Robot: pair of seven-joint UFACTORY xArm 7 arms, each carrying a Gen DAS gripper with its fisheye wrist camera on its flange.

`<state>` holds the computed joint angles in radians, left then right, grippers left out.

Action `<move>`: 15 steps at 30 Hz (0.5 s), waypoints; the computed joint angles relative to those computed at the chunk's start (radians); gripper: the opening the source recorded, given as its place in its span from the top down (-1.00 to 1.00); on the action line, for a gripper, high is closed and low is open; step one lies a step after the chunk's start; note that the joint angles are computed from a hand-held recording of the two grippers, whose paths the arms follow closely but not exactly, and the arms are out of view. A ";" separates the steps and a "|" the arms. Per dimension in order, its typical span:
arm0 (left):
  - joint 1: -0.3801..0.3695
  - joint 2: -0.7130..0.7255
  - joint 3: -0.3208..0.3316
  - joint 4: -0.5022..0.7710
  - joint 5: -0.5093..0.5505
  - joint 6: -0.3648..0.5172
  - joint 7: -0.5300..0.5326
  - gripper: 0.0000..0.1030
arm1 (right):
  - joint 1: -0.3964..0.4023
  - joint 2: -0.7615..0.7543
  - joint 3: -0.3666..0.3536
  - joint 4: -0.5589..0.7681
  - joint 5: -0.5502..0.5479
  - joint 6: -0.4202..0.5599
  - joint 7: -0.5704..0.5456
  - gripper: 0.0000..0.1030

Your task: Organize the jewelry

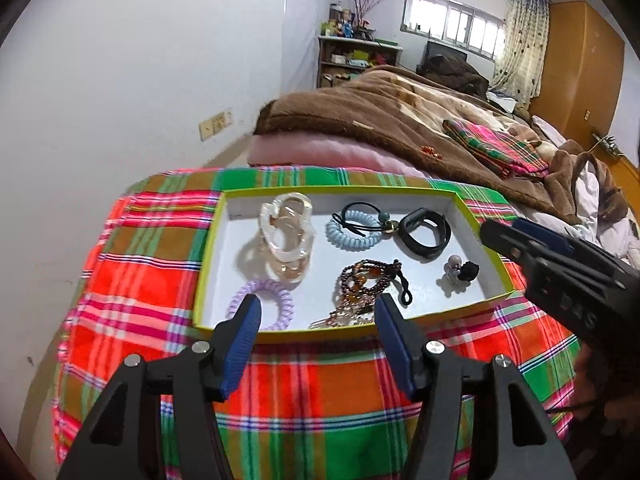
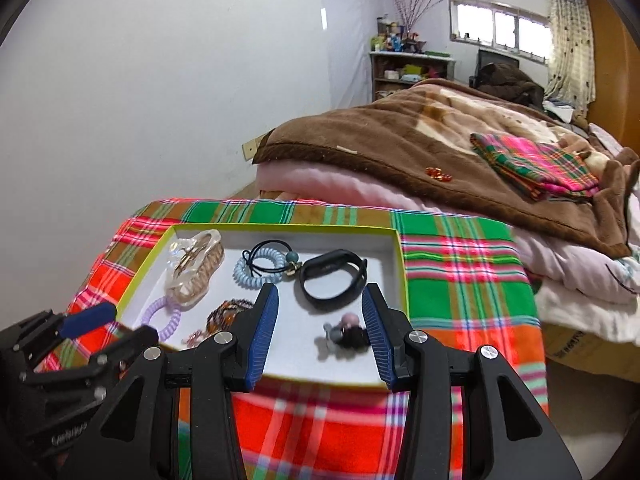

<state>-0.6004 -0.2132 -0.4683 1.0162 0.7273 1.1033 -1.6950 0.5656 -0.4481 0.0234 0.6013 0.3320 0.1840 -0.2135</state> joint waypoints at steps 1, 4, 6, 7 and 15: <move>-0.003 -0.002 -0.006 0.002 0.003 0.010 -0.003 -0.18 | -0.006 -0.020 0.006 -0.014 -0.003 -0.002 0.006 0.14; -0.012 -0.005 -0.023 0.011 0.012 0.043 -0.014 -0.18 | -0.036 -0.089 0.037 -0.060 -0.027 0.006 0.056 0.14; -0.019 -0.002 -0.037 0.020 0.026 0.076 -0.029 -0.18 | -0.014 -0.132 0.020 -0.089 -0.022 0.012 0.068 0.14; -0.024 0.002 -0.045 0.027 0.034 0.102 -0.038 -0.19 | -0.010 -0.155 0.019 -0.105 -0.024 0.014 0.076 0.13; -0.075 0.017 -0.079 0.070 0.062 0.247 -0.081 -0.18 | -0.074 -0.318 0.102 -0.216 -0.132 0.013 0.191 0.13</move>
<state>-0.6754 -0.1966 -0.5472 1.0866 0.7889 1.3498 -1.7755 0.4915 -0.7657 0.1251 0.3852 0.2002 0.1966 -0.0221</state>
